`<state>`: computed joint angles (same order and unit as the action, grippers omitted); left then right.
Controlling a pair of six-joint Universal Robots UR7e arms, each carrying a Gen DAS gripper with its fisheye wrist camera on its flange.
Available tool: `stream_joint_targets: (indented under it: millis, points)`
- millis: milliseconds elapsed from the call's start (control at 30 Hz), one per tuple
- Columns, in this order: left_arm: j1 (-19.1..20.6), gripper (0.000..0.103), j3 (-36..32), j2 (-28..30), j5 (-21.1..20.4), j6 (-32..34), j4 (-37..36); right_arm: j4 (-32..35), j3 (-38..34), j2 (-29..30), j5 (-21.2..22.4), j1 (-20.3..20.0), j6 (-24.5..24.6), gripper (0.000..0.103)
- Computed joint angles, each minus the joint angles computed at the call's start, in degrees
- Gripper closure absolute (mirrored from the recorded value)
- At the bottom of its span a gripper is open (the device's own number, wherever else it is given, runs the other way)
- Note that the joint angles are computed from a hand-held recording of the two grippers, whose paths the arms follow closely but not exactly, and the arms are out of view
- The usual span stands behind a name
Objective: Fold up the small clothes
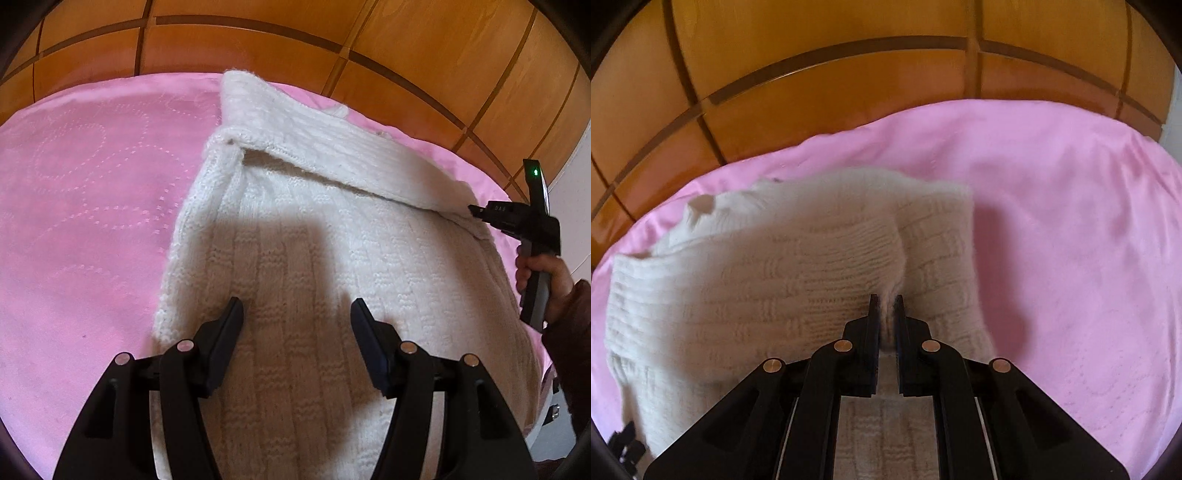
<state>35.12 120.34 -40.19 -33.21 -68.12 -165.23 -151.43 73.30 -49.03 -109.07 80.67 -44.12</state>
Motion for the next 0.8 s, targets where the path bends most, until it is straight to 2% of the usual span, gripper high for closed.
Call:
stream_joint_targets:
  millis: [67,100,133,167,233,333,467,567,633,733,800]
  points:
    - [-0.2,0.043,0.1,-1.1,0.3,0.2,0.1,0.8,0.3,-0.9,1.5,-0.1,0.7,0.080]
    - [-0.4,0.043,0.1,-1.4,0.9,0.6,-0.2,0.4,0.7,-1.4,1.9,-0.1,0.9,0.061]
    - [-0.3,0.043,-0.1,-1.5,1.5,1.5,-0.8,-1.4,2.2,-2.3,3.1,0.0,0.7,0.048]
    - [-0.2,0.043,-0.6,-1.7,2.6,3.3,-1.7,-3.0,3.6,-3.2,4.2,0.1,0.0,0.044]
    - [0.3,0.043,-1.9,-1.7,4.3,7.2,-3.8,-5.3,5.7,-4.5,6.1,0.4,-1.8,0.043]
    - [3.0,0.043,-6.2,-0.4,5.1,17.3,-9.4,-2.6,6.4,-5.1,8.0,1.2,-3.2,0.043]
    - [7.7,0.043,-12.6,1.3,4.0,24.0,-9.6,-2.0,6.5,-3.3,5.8,2.1,-6.2,0.042]
    - [11.5,0.043,-16.9,2.0,2.6,23.7,-3.4,-1.8,5.3,-0.6,1.8,1.8,-5.7,0.041]
    - [14.1,0.048,-18.9,2.4,1.2,20.2,3.2,-5.2,6.7,-0.1,2.6,0.9,-7.2,0.035]
    - [14.1,0.047,-19.2,3.8,3.3,22.4,2.0,-8.2,8.0,0.0,4.4,0.2,-8.8,0.033]
    - [13.2,0.048,-19.4,3.4,4.4,18.8,5.8,-7.8,7.8,-0.1,4.6,0.1,-8.6,0.032]
